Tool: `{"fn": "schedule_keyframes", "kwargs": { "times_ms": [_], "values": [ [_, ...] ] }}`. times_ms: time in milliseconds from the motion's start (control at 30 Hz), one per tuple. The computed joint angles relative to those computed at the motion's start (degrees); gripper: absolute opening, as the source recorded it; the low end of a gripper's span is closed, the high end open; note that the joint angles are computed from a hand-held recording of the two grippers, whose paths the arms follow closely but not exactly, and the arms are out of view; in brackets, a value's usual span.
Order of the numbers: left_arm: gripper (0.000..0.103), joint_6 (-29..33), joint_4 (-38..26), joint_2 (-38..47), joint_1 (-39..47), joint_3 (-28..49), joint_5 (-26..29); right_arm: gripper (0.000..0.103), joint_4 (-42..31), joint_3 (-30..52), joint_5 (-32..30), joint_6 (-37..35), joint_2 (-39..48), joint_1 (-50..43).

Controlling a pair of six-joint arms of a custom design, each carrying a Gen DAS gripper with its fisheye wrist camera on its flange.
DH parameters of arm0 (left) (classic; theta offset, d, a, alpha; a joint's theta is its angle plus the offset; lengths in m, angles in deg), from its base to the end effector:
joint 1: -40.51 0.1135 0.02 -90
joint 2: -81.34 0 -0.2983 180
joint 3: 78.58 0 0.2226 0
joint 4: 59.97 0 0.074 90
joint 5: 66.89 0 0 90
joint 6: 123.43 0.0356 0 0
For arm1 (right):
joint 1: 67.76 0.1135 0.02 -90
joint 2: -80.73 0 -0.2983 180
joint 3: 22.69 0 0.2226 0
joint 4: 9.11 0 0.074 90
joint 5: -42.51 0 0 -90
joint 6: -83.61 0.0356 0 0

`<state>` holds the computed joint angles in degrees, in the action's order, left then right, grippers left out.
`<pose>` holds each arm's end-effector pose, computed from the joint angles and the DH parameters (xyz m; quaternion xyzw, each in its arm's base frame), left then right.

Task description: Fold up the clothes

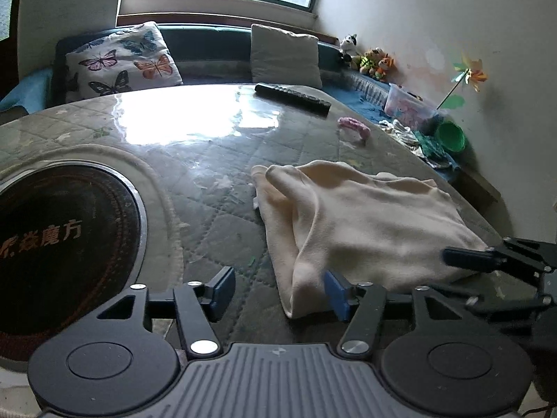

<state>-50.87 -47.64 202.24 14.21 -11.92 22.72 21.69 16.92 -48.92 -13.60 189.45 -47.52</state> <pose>0.3451 -0.1703 0.1156 0.0692 0.9106 -0.1489 0.3793 0.2634 0.0981 0.1201 -0.2188 0.8729 0.0606 0.4318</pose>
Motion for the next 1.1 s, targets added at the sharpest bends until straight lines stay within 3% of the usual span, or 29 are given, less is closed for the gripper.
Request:
{"fn": "schedule_keyframes", "kwargs": {
  "times_ms": [200, 300, 533, 600, 667, 800, 867, 1100],
  "values": [
    [0.076, -0.52, 2.02, -1.46, -1.32, -2.55, -1.56, 0.051, 4.25, -5.26, 0.66, 3.43, -1.42, -8.83],
    [0.083, -0.52, 2.74, -2.08, -2.21, -3.60, -2.79, 0.051, 3.00, -5.61, -1.13, 5.36, -0.91, -12.93],
    [0.103, -0.13, 4.73, -3.45, -4.50, -5.72, -5.97, 0.058, 10.17, -12.64, -3.94, 8.13, -3.01, -15.44],
    [0.103, -0.18, 4.45, -3.55, -4.99, -5.76, -6.51, 0.059, 11.62, -13.81, -3.46, 8.73, -3.42, -14.79],
    [0.103, -0.40, 4.28, -3.67, -5.47, -5.99, -6.93, 0.069, 12.99, -14.65, -2.76, 9.52, -3.33, -14.04],
    [0.103, -0.53, 4.69, -4.17, -6.18, -7.13, -8.31, 0.072, 16.33, -16.54, -1.75, 11.20, -2.80, -12.32],
    [0.103, -0.66, 4.88, -4.45, -6.53, -7.76, -8.95, 0.082, 17.38, -17.43, -0.42, 11.76, -3.13, -10.99],
    [0.103, -0.83, 6.70, -5.68, -8.19, -10.65, -11.00, 0.092, 21.57, -20.78, 3.76, 13.66, -3.59, -6.41]
  ]
}}
